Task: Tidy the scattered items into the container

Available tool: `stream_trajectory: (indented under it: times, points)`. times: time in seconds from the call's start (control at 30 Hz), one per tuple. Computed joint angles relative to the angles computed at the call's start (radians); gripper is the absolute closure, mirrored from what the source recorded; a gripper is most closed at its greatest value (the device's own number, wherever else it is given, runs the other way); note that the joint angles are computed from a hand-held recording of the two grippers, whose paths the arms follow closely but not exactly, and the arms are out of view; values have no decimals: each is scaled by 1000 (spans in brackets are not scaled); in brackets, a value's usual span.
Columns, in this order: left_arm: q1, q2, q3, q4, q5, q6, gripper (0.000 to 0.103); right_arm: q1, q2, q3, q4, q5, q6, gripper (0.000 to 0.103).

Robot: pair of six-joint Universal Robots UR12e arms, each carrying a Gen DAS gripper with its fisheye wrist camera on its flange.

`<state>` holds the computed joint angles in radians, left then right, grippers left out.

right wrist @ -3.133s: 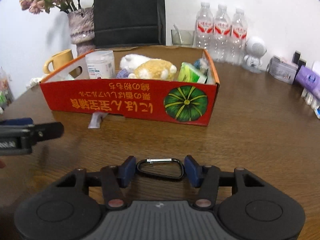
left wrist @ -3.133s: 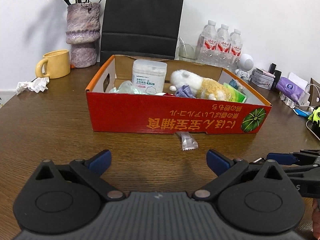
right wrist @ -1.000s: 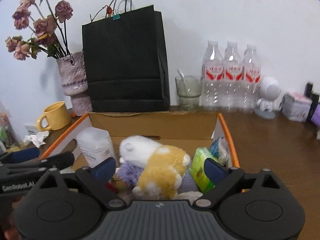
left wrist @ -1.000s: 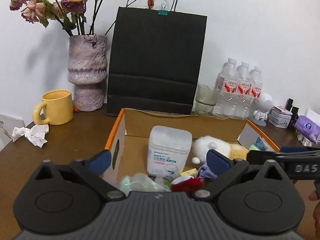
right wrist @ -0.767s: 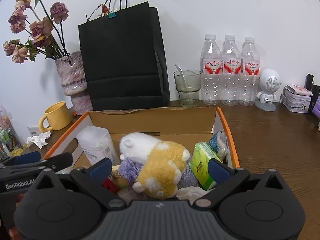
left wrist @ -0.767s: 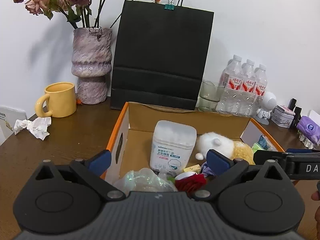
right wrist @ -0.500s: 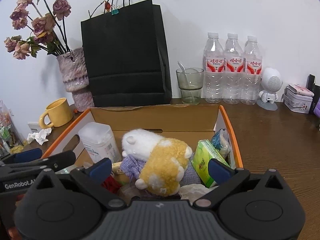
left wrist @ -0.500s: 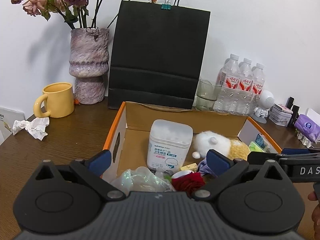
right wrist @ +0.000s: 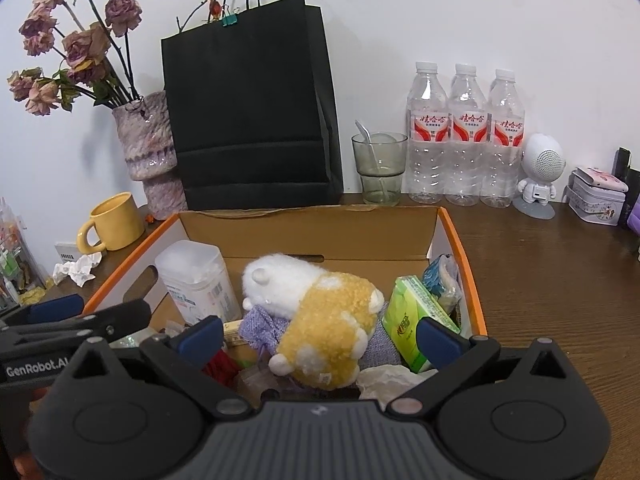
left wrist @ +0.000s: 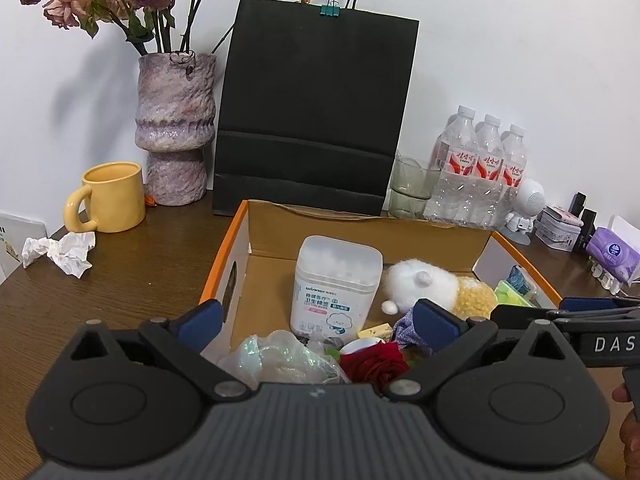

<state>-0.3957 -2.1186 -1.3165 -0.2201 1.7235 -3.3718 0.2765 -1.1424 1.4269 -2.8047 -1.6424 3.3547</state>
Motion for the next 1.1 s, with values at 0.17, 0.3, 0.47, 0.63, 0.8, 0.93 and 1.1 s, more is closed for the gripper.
stream_trajectory:
  times: [0.17, 0.3, 0.47, 0.63, 0.8, 0.93, 1.1]
  points:
    - [-4, 11, -11, 15, 14, 3, 0, 4, -8, 7, -8, -11, -3, 0]
    - [-10, 38, -42, 33, 25, -1, 0, 13, -33, 30, -20, -32, -1, 0]
    - [-21, 78, -80, 1, 42, 18, 0, 23, -74, 70, -19, -53, -1, 0]
    - [-35, 122, -125, -27, 46, 32, 0, 34, -121, 118, -27, -61, 15, 0]
    - [-46, 161, -158, -58, 46, 30, 0, 49, -161, 158, -30, -81, 24, 0]
    - [-52, 191, -185, -67, 43, 17, 0, 62, -190, 186, -24, -94, 24, 0]
    - [-60, 221, -215, -69, 49, 14, 0, 79, -217, 211, -14, -117, 20, 0]
